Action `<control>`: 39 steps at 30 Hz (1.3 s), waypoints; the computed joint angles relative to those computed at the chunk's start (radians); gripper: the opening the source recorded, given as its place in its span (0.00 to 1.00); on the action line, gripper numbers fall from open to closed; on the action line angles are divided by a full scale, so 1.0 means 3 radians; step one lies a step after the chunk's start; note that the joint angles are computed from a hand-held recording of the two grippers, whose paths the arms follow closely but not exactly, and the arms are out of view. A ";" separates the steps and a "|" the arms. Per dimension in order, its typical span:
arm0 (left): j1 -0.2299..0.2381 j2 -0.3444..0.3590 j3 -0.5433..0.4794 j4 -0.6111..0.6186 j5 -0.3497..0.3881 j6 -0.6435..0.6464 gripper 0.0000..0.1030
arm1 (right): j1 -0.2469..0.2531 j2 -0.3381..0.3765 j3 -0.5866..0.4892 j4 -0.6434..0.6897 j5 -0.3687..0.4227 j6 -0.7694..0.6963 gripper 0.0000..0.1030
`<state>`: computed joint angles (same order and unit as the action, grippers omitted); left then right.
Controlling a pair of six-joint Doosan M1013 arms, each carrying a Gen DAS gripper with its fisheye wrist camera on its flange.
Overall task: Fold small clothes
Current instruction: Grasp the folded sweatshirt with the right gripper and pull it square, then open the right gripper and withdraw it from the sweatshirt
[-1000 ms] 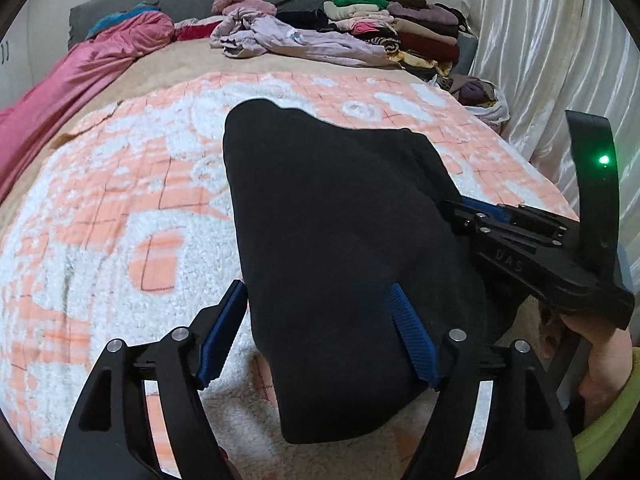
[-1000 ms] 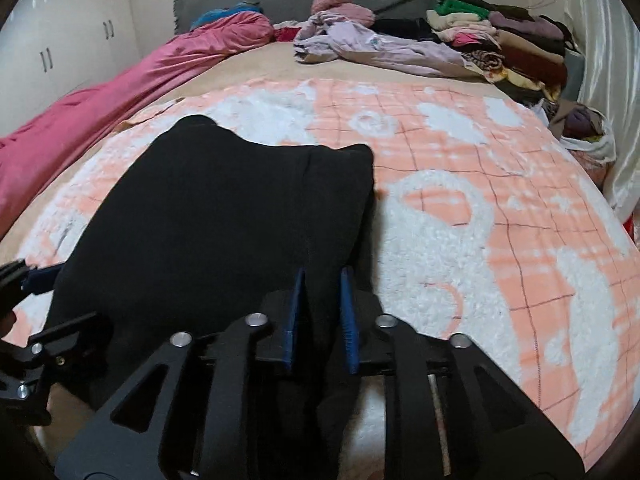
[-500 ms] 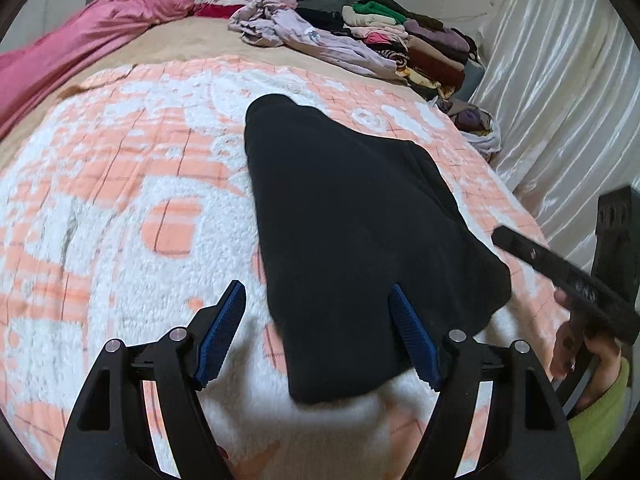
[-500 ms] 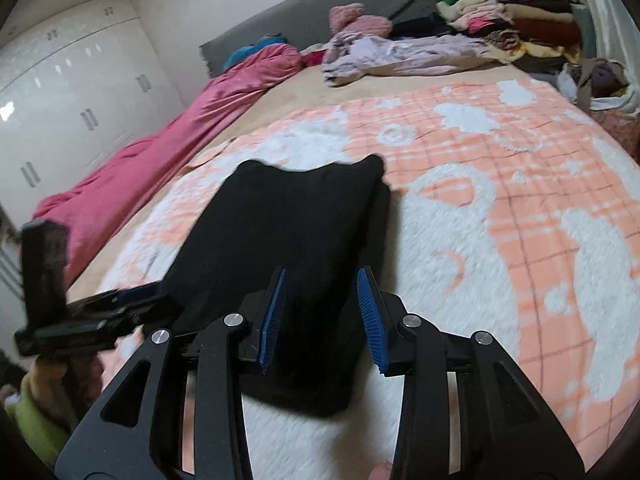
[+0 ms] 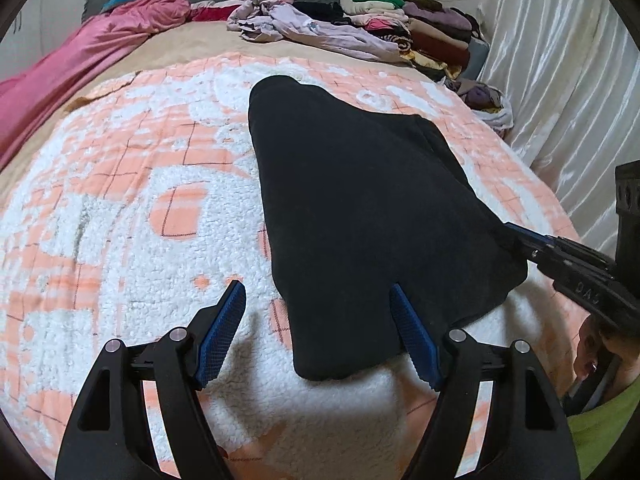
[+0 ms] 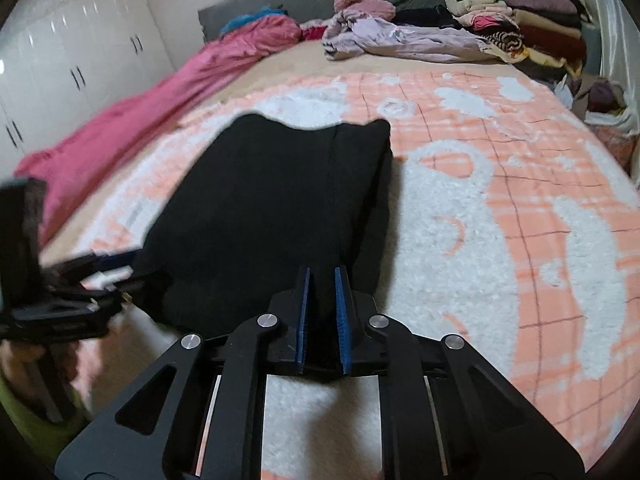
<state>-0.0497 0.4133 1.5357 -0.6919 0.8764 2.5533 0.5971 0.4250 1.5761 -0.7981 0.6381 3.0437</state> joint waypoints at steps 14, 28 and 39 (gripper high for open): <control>-0.0017 -0.0006 0.0035 0.0052 -0.0109 -0.0001 0.72 | 0.0030 0.0061 -0.0013 -0.0145 0.0232 0.0279 0.35; 0.0008 -0.0031 0.0038 0.0022 -0.0060 -0.0009 0.73 | 0.0172 0.0028 0.0065 -0.0741 0.0574 0.1009 0.81; 0.0071 -0.0179 0.0203 -0.0226 -0.0214 0.0320 0.95 | 0.0375 0.0030 0.0108 -0.1273 0.1066 0.1422 0.91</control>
<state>-0.0284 0.3598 1.5965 -0.7598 0.8122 2.6492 0.7095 0.4341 1.6086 -1.1799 0.9579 3.4703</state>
